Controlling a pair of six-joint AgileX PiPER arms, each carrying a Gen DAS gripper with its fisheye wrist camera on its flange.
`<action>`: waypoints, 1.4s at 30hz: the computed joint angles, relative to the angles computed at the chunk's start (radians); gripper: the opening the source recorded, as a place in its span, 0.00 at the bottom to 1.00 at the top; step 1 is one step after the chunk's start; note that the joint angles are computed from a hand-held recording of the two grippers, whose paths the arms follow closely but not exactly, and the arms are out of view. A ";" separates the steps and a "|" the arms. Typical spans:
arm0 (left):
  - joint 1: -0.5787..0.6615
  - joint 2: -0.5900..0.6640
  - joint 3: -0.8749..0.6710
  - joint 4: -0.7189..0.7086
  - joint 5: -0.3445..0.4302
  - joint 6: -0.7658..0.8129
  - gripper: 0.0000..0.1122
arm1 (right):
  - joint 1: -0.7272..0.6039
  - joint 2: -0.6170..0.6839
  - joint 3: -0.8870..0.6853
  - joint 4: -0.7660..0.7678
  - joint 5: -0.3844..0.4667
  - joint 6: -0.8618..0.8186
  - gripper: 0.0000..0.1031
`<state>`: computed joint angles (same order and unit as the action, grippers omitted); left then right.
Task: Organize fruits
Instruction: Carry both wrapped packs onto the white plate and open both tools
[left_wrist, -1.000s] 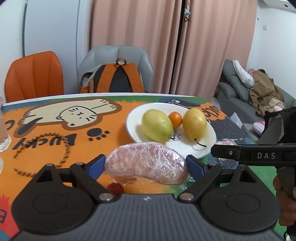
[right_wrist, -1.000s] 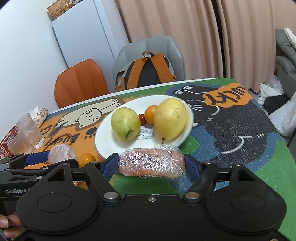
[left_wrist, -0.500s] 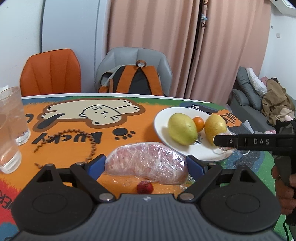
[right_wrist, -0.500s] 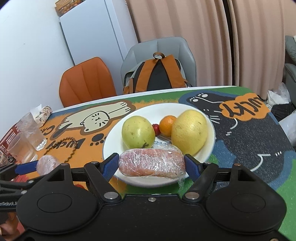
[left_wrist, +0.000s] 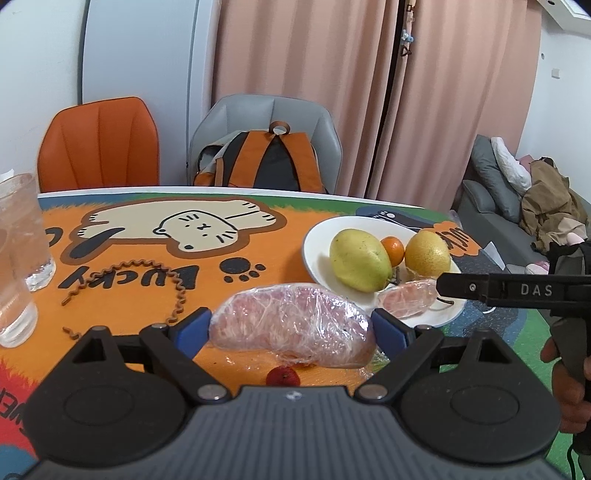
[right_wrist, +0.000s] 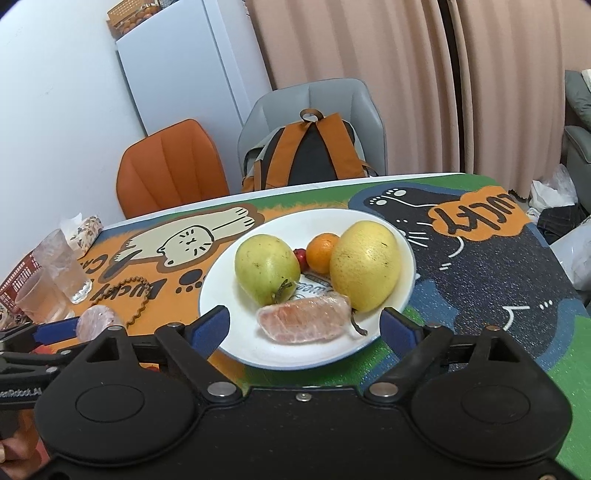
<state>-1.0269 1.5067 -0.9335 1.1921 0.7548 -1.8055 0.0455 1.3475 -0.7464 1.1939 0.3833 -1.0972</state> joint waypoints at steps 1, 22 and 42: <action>-0.001 0.004 -0.007 -0.001 -0.001 0.004 0.81 | -0.009 -0.007 0.005 0.001 0.009 -0.003 0.86; 0.017 0.150 -0.201 -0.014 -0.051 0.131 0.81 | -0.248 -0.070 0.068 0.057 0.168 -0.102 0.87; 0.099 0.292 -0.385 -0.088 -0.124 0.254 0.81 | -0.329 -0.069 0.085 0.055 0.176 -0.122 0.88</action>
<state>-0.9282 1.7984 -1.3181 1.1039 0.6311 -1.5512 -0.2838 1.2783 -0.6617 1.2490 0.5597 -1.2193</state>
